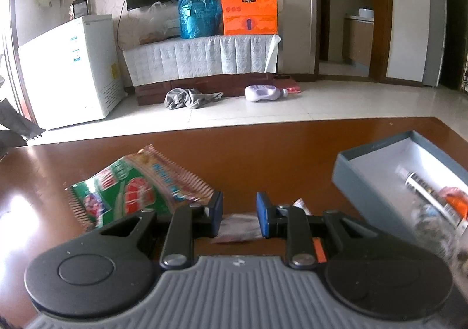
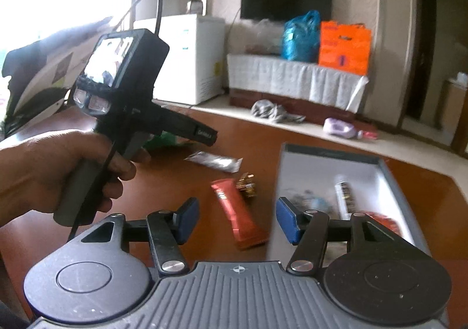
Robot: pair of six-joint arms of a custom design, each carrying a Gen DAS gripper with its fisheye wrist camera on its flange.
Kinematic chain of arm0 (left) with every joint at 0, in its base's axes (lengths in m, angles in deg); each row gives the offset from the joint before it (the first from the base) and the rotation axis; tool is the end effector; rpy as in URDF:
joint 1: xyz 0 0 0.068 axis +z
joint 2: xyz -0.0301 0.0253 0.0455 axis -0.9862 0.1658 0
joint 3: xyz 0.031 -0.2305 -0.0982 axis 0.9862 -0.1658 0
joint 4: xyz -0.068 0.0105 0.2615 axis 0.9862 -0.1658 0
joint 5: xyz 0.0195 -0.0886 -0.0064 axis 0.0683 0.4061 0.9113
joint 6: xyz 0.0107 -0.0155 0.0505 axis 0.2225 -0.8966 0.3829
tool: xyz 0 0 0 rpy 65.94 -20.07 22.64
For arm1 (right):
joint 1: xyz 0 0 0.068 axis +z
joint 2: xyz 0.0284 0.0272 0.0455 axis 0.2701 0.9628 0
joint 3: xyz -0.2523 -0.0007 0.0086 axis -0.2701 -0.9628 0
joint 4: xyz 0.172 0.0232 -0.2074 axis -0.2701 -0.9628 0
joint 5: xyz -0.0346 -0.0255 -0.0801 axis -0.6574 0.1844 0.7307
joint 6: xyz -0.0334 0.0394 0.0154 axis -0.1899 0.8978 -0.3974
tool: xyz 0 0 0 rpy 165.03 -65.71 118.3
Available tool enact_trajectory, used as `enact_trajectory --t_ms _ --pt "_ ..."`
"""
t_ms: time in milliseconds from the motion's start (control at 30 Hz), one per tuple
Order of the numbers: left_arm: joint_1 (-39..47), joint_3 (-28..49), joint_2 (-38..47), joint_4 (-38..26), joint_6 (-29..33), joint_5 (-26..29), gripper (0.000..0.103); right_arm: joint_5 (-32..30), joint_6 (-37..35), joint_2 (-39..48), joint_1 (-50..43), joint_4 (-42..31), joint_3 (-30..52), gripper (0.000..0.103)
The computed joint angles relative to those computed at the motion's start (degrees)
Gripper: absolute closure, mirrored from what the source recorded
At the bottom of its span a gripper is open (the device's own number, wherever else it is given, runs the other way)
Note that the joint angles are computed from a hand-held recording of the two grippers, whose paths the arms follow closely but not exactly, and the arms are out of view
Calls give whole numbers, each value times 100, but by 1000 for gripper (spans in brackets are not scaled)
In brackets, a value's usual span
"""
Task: Organize snacks
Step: 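Move both open tools back toward the remaining snacks on the table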
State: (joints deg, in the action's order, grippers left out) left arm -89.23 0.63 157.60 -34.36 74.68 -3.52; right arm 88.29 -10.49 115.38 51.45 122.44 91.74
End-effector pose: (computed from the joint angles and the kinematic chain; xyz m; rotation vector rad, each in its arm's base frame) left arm 0.3727 -0.0687 -0.0142 0.6353 2.0757 -0.2741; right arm 0.2356 0.1452 0.0113 0.0214 2.1102 -0.0866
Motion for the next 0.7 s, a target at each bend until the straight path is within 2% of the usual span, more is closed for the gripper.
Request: enact_trajectory --t_ms 67,133,233,300,367,433,500,533,700 --pt "278 9 68 -14 202 345 80 -25 52 191 -17 -395 384 44" --pt "430 82 89 -209 430 347 80 54 121 377 -39 -834 771 45" --pt "834 115 117 -282 548 954 80 74 370 687 -140 -1304 1290 45" --pt "988 157 109 -368 705 1011 80 102 451 881 -217 -1642 1642 44" --pt "1219 220 178 -461 826 1405 80 143 483 1107 -281 -2008 2027 44" --pt "1330 333 227 -682 1150 1432 80 229 454 1328 -331 -2243 2362 44" --pt "1409 377 303 -603 1177 1569 80 241 443 1464 -387 -2292 2554 44" --pt "1485 512 361 -826 1277 1702 80 166 445 1516 -433 -2266 2633 44" --pt "1457 899 609 -1109 1373 1591 80 -10 384 1678 -542 -2142 2826 42"
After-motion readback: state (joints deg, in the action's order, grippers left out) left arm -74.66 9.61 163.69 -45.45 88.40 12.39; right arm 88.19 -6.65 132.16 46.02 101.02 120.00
